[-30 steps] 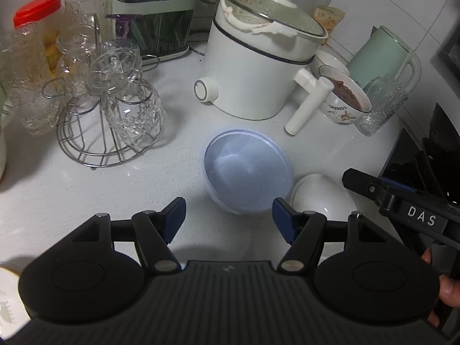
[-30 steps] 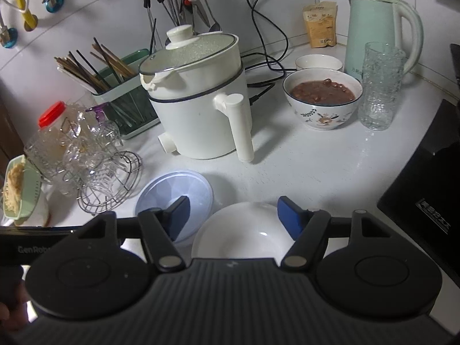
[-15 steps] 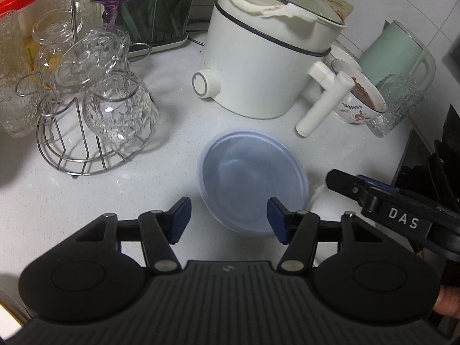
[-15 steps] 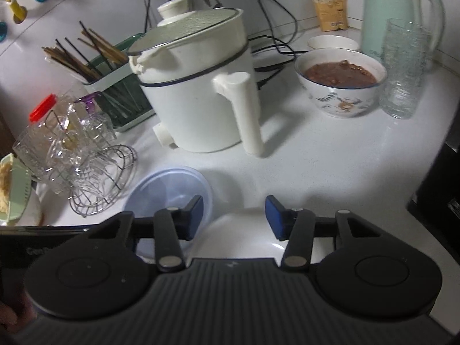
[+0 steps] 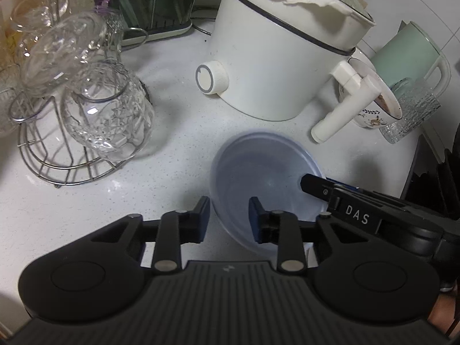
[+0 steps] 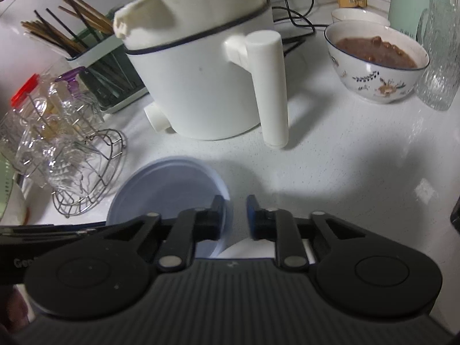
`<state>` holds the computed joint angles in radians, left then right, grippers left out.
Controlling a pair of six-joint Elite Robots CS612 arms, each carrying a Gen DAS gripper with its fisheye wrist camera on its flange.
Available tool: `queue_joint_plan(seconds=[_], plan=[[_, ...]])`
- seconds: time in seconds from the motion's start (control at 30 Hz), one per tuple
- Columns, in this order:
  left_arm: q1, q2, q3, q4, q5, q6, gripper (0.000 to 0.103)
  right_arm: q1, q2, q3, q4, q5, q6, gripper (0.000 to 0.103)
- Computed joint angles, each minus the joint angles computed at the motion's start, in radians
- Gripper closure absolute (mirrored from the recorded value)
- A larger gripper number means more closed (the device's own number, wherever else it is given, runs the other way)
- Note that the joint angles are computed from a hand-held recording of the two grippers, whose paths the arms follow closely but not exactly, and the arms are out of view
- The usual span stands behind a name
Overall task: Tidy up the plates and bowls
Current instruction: 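Lower the pale blue bowl into the other blue bowl and open both tools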
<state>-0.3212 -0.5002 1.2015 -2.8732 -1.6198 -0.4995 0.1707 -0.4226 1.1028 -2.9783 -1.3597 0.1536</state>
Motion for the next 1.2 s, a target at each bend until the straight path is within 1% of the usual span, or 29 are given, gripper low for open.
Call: queue_joint_plan(seconds=[0.07,0.17,0.37,0.47,0.7,0.87,1.0,1.2], plan=[[0.000,0.005,-0.008,0.005,0.005,0.001,0.072,-0.002,0.004,-0.004,-0.004,0.022,0.000,0.089],[0.002,0.008,-0.020,0.012,0.008,-0.004,0.072,-0.002,0.009,-0.012,-0.007,0.033,0.002,0.089],[0.004,-0.008,-0.014,0.022,0.014,0.000,0.072,-0.005,-0.002,-0.001,-0.018,0.058,0.026,0.090],[0.005,-0.025,0.001,0.026,0.012,-0.002,0.072,-0.005,-0.018,0.017,-0.030,0.069,0.051,0.090],[0.007,-0.069,0.047,0.003,0.005,0.003,0.072,-0.004,-0.059,0.065,-0.077,0.078,0.103,0.090],[0.008,-0.102,0.088,-0.018,-0.001,0.004,0.072,0.000,-0.087,0.102,-0.101,0.072,0.119,0.090],[0.008,-0.139,0.135,-0.041,-0.009,0.007,0.072,0.002,-0.110,0.132,-0.118,0.071,0.127,0.090],[0.008,-0.178,0.190,-0.076,-0.016,0.017,0.072,0.010,-0.147,0.175,-0.141,0.059,0.117,0.090]])
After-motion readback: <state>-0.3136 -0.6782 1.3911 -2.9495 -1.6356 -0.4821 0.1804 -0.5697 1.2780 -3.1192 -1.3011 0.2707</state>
